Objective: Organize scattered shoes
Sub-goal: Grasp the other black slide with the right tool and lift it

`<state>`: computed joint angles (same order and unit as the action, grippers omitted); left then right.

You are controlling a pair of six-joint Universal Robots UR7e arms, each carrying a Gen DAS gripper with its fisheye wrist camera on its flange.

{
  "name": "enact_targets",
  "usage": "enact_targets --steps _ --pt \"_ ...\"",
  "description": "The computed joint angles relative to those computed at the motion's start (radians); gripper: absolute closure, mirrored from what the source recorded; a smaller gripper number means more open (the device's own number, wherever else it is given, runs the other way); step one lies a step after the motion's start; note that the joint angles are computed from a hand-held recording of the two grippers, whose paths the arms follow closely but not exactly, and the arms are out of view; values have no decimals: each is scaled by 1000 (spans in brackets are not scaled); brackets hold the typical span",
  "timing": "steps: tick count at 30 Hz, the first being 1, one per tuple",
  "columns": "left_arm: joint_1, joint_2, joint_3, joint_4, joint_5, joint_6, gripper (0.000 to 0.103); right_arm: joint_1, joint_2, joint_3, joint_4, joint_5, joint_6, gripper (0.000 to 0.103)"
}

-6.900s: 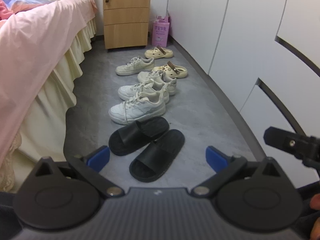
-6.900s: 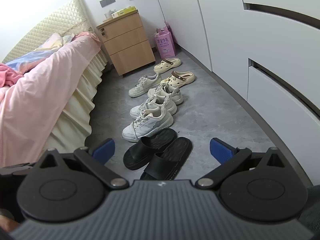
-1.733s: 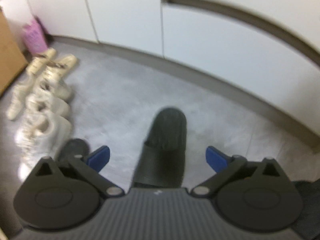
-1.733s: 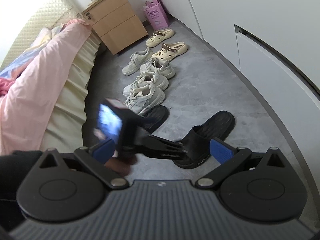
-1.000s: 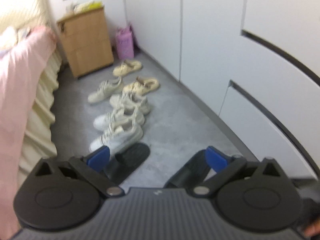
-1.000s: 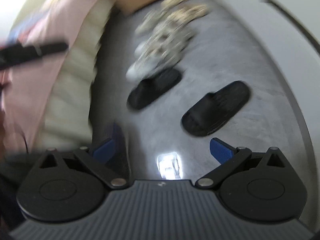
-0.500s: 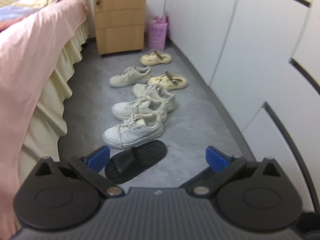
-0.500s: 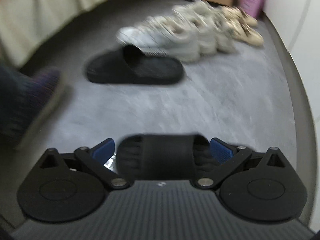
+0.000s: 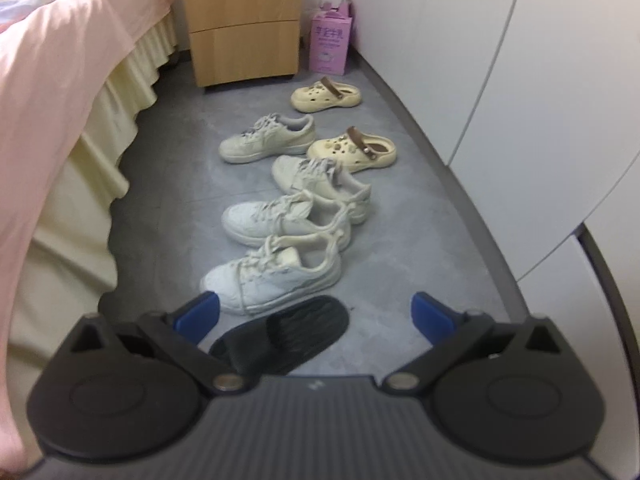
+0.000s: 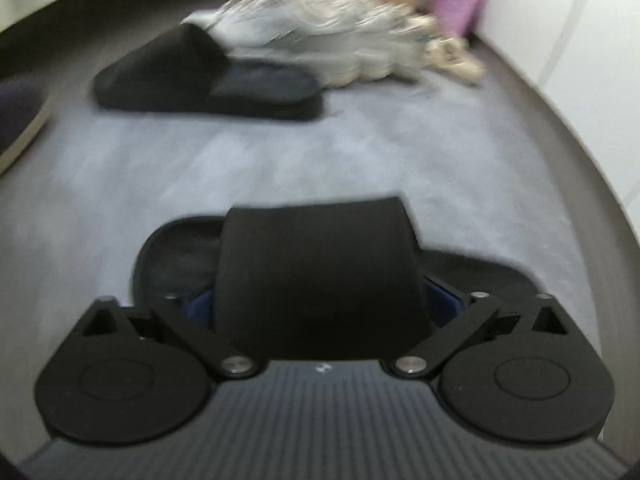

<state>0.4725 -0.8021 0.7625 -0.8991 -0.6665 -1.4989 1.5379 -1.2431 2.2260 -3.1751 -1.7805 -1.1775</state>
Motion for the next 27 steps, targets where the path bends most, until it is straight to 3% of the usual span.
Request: enact_targets --steps 4,7,11,17,20,27 --pt "9 14 12 -54 -37 66 0 5 15 -8 -56 7 108 11" --pt "6 11 27 -51 -54 50 0 10 35 -21 -123 -1 115 11" --pt "3 2 43 -54 -63 32 0 15 90 -77 -194 -105 120 11" --pt "-4 -1 59 -77 -71 53 0 -64 45 -98 -123 1 35 11" --pt "-3 0 68 -107 -74 82 0 -100 2 -105 -27 41 21 11" --pt "-6 10 102 -200 -79 178 0 -134 -23 -96 -53 30 22 11"
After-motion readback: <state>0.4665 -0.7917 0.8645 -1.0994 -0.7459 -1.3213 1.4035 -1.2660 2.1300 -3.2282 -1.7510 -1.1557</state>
